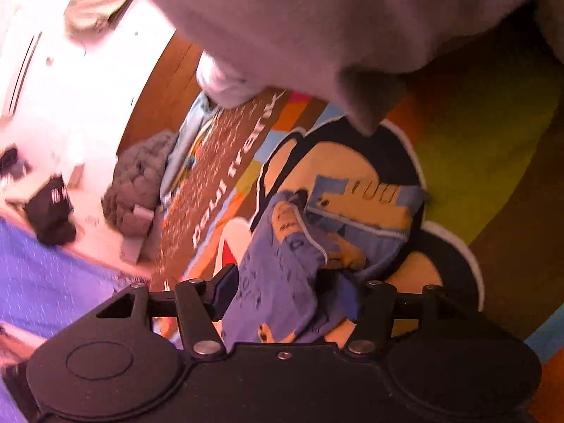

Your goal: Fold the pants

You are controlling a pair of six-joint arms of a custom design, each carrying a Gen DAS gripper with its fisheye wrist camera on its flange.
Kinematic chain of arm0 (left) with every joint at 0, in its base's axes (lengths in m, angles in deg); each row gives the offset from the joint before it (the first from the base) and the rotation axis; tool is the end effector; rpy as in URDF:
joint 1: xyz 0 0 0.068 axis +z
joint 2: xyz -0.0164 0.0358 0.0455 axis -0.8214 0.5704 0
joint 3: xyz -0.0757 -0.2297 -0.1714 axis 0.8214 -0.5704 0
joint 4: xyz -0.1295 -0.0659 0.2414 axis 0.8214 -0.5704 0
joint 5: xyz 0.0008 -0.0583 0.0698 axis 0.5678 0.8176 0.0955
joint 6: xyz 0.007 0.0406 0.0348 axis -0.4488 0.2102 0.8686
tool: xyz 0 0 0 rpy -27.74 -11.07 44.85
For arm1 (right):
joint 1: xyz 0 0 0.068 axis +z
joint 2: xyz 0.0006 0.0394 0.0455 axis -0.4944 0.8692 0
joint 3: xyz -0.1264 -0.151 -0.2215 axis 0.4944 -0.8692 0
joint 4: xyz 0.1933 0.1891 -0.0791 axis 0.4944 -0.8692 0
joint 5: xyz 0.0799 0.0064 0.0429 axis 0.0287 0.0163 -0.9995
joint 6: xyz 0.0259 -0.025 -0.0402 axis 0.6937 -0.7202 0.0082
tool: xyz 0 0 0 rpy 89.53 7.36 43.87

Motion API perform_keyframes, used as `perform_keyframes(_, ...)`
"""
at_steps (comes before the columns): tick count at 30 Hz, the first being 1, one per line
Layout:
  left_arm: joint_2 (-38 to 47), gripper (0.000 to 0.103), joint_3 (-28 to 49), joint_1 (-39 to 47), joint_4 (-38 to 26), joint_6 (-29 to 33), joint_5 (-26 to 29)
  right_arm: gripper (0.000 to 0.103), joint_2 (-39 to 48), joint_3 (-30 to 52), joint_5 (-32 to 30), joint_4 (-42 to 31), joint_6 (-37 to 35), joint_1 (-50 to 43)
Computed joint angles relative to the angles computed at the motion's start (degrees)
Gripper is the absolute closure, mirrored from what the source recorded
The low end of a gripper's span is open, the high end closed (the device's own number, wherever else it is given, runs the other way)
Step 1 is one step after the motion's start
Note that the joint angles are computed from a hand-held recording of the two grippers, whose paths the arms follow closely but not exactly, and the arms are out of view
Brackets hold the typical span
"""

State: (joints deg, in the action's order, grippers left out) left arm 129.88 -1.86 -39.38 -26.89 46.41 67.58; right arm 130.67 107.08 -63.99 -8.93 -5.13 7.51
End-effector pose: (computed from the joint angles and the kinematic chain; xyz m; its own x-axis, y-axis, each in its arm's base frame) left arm 0.3414 0.0738 0.2452 -0.6739 0.2732 -0.6865 0.5345 0.8218 -0.1976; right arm 0.2227 0.1597 0.1652 -0.5385 0.7823 -0.3130 0.2817 0.5173 0.8081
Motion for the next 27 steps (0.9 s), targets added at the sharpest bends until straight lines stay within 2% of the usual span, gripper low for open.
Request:
perform_keyframes(2,4.17,0.036,4.44,-5.5,1.84,-6.76,-1.56,0.04,0.45,-0.7,0.36,1.66,2.34,-0.6)
perform_keyframes(4,9.7,0.036,10.76,-10.09,0.37,-10.41,-3.71,0.042,1.27,-1.83,0.32,4.77,4.87,-1.27)
perform_keyframes(6,16.26,0.036,18.76,-14.17,-4.56,-12.84,-6.24,0.043,1.97,-2.6,1.28,6.91,6.81,-1.33)
perform_keyframes(8,21.05,0.036,24.62,-16.91,-9.39,-14.14,-8.33,0.049,2.59,-3.37,1.79,8.6,8.34,-1.45)
perform_keyframes(9,23.67,0.038,28.09,-18.68,-12.89,-13.69,-10.77,0.055,2.9,-3.6,1.97,8.99,9.1,-1.55)
perform_keyframes(11,25.57,0.049,30.04,-20.92,-15.54,-12.51,-14.69,0.066,3.48,-4.2,2.32,9.7,10.72,-1.77)
perform_keyframes(12,25.5,0.071,29.35,-21.81,-15.32,-12.22,-16.52,0.074,3.66,-4.21,2.16,9.26,11.03,-1.93)
perform_keyframes(13,24.54,0.084,27.44,-22.37,-13.74,-12.44,-17.49,0.078,3.79,-3.89,2.02,8.3,11.29,-2.03)
perform_keyframes(14,23.13,0.085,25.13,-22.47,-11.64,-12.95,-17.7,0.08,4.0,-3.87,2.16,8.15,11.5,-2.07)
perform_keyframes(15,21.31,0.092,22.4,-22.42,-9.11,-13.35,-17.66,0.086,4.1,-3.8,2.23,8.2,11.21,-2.04)
perform_keyframes(16,19.82,0.094,20.29,-22.14,-7.34,-13.37,-17.21,0.089,3.83,-3.43,2.8,7.23,10.52,-1.7)
perform_keyframes(19,14.39,0.096,13.11,-20.17,-1.35,-13.11,-12.34,0.092,1.9,-0.04,7.82,-1.18,6.4,0.99)
perform_keyframes(22,10.03,0.096,6.64,-17.48,5.84,-16.37,-4.02,0.092,-0.6,4.27,19.07,-12.41,2.72,6.76)
perform_keyframes(24,10.12,0.093,5.93,-17.38,7.75,-18.66,-2.24,0.092,-0.6,7.45,26.54,-19.52,1.61,10.56)
perform_keyframes(26,13.12,0.072,9.61,-18.0,1.99,-18.33,-3.71,0.086,1.2,11.0,29.34,-26.67,2.6,12.2)
perform_keyframes(27,15.24,0.055,12.2,-18.29,-1.62,-18.07,-4.54,0.082,2.3,12.45,27.45,-29.21,2.69,11.62)
